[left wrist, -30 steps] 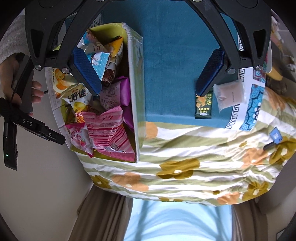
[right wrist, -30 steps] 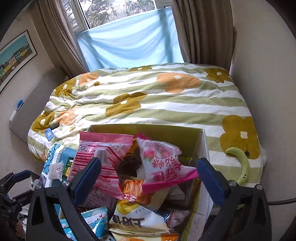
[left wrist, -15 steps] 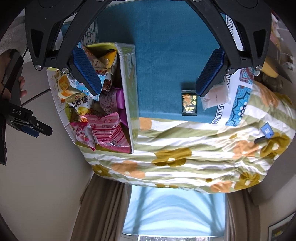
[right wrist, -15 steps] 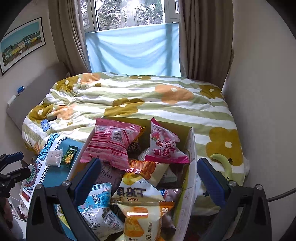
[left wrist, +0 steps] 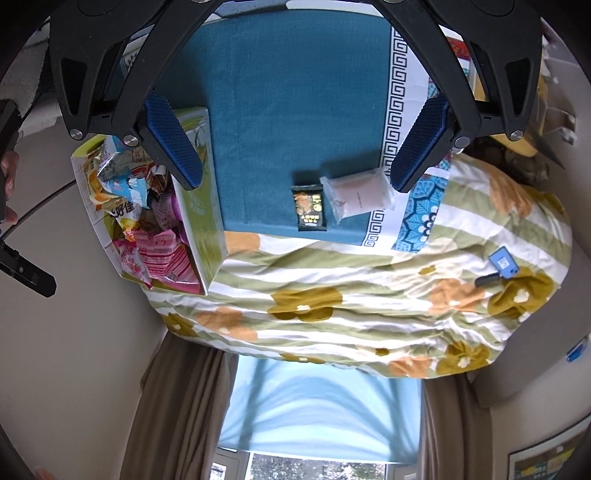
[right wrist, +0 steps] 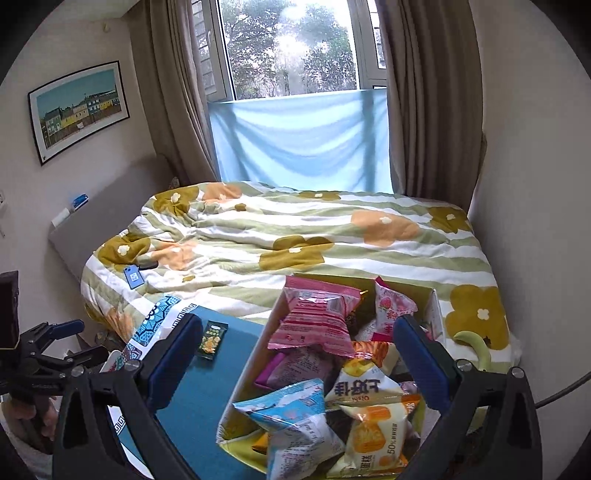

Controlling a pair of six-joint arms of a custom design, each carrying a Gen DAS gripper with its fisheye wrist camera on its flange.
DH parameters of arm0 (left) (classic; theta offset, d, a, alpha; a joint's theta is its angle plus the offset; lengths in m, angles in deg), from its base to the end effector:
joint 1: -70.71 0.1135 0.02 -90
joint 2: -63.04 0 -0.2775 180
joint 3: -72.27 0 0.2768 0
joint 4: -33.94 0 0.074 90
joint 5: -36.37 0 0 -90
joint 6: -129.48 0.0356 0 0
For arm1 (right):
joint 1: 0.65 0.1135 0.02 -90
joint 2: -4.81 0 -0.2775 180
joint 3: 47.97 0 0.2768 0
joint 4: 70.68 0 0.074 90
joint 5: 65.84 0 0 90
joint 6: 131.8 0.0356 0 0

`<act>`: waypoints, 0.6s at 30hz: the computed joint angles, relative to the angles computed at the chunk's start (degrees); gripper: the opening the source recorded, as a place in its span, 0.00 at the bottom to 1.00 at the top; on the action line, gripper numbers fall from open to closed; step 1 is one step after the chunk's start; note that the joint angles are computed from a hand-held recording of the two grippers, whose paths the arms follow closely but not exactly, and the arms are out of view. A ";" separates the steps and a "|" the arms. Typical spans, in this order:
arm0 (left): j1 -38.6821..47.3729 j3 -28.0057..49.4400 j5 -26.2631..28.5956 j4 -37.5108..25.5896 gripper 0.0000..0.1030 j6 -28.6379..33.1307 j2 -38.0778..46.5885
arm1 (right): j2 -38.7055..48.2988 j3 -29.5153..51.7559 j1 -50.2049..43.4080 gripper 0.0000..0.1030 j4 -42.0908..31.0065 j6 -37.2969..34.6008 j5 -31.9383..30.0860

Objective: Organize snacks
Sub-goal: 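Move both tools to the last two packets on the cloth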

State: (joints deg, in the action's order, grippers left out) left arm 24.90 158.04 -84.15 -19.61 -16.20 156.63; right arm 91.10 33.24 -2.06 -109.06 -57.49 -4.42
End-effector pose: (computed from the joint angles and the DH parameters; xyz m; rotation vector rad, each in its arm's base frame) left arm 0.2651 -0.2468 0.2609 -0.3765 2.3997 -0.0605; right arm 0.3545 0.0083 0.2935 -0.5217 2.1914 0.4209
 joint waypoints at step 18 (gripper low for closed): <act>24.18 -15.96 23.90 14.51 0.98 35.28 -2.64 | 12.60 3.71 26.82 1.00 5.58 21.52 20.43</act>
State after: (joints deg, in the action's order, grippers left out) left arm 49.07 142.09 -60.25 -5.11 19.09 153.99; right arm 103.70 36.95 24.75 -103.48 -35.97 16.02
